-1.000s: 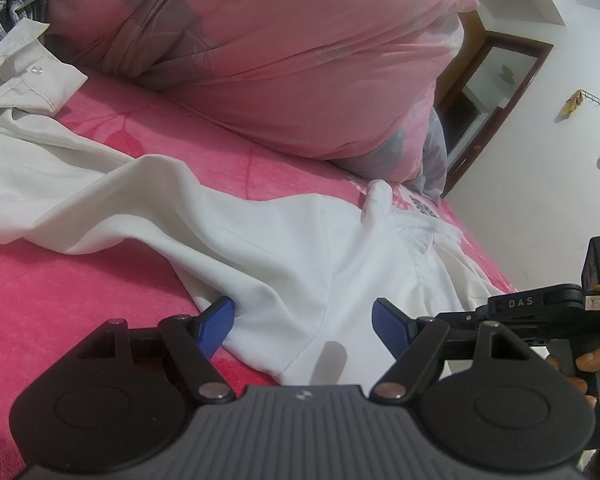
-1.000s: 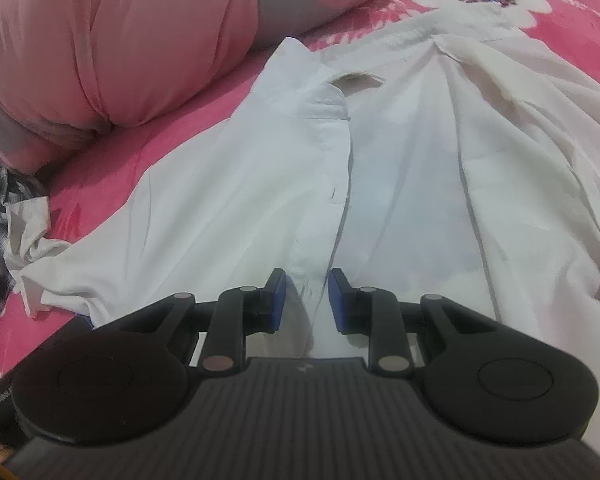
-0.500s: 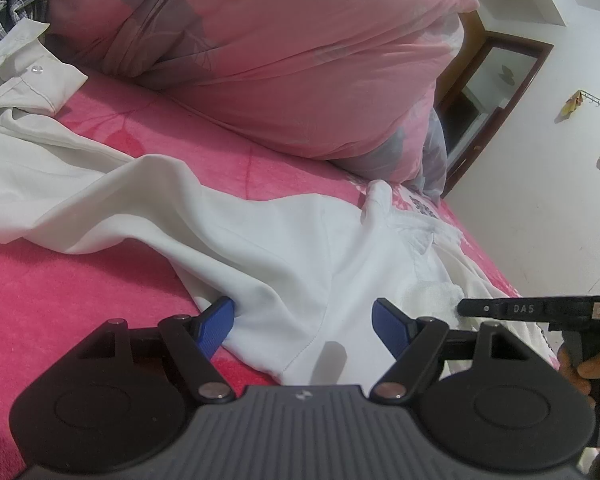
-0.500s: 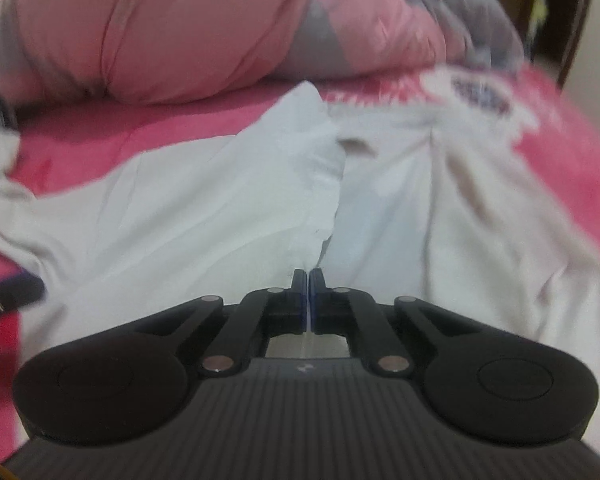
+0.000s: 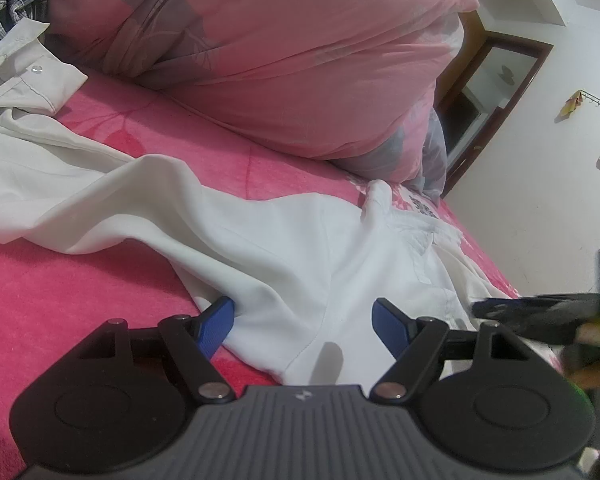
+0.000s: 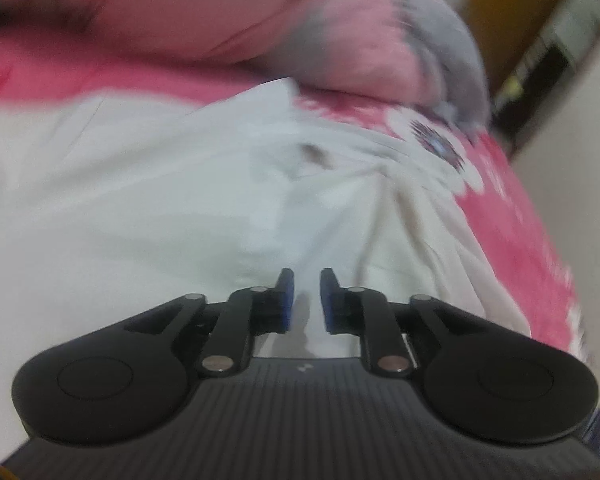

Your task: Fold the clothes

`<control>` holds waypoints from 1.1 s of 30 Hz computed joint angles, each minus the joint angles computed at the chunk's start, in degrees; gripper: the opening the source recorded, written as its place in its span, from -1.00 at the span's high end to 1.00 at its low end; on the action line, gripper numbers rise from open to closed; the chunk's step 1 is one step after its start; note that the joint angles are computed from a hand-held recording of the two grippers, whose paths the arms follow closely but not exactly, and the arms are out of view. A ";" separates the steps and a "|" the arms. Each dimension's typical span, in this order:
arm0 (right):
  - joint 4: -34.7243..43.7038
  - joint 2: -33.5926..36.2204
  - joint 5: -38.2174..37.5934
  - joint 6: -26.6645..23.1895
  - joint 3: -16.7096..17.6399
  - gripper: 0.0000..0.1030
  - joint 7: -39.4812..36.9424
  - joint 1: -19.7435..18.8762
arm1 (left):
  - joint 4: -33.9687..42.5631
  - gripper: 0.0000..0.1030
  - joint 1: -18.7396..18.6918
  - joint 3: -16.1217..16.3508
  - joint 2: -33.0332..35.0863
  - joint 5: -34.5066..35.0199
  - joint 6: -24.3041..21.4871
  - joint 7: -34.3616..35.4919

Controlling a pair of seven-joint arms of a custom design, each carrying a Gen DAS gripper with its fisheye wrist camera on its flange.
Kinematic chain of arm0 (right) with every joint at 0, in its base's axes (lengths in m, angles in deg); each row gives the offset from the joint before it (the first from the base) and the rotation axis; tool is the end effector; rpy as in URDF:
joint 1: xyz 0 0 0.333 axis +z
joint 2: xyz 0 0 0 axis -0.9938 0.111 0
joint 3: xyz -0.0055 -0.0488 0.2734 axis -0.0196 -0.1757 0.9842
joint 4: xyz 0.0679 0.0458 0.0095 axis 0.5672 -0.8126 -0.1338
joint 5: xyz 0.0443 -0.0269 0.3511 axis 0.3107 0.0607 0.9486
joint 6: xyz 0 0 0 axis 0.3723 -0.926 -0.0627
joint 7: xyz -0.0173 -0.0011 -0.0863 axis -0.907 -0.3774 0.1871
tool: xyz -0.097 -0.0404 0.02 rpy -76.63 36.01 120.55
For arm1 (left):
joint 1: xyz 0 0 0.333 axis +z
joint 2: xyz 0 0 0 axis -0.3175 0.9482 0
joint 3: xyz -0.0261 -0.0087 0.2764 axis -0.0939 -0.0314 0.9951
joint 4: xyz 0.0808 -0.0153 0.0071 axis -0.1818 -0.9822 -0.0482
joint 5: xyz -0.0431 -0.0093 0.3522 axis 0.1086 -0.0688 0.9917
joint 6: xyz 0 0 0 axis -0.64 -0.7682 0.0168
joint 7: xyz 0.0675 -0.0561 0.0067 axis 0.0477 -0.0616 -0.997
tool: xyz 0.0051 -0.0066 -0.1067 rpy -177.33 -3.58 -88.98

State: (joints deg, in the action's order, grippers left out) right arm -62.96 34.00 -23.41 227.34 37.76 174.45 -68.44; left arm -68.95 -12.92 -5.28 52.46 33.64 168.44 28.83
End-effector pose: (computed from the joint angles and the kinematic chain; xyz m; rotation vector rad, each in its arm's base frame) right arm 0.6675 0.0727 0.4749 -1.8118 1.9611 -1.1011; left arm 0.6837 -0.2229 0.3892 -1.8429 1.7785 -1.4911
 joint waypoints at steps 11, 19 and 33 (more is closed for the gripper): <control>-23.79 -18.33 45.81 7.37 9.46 0.67 -13.13 -11.28 | -0.18 -0.50 -0.06 0.13 -0.21 0.10 -0.01 -0.24; -27.16 -20.78 36.37 9.76 9.79 0.67 -11.76 -8.36 | -0.35 -0.50 0.01 0.06 -0.30 0.17 0.11 -0.42; -31.69 -20.62 57.94 17.01 10.21 0.78 -19.73 -10.08 | -0.17 -0.50 0.23 -0.32 -0.11 0.14 -0.09 -0.41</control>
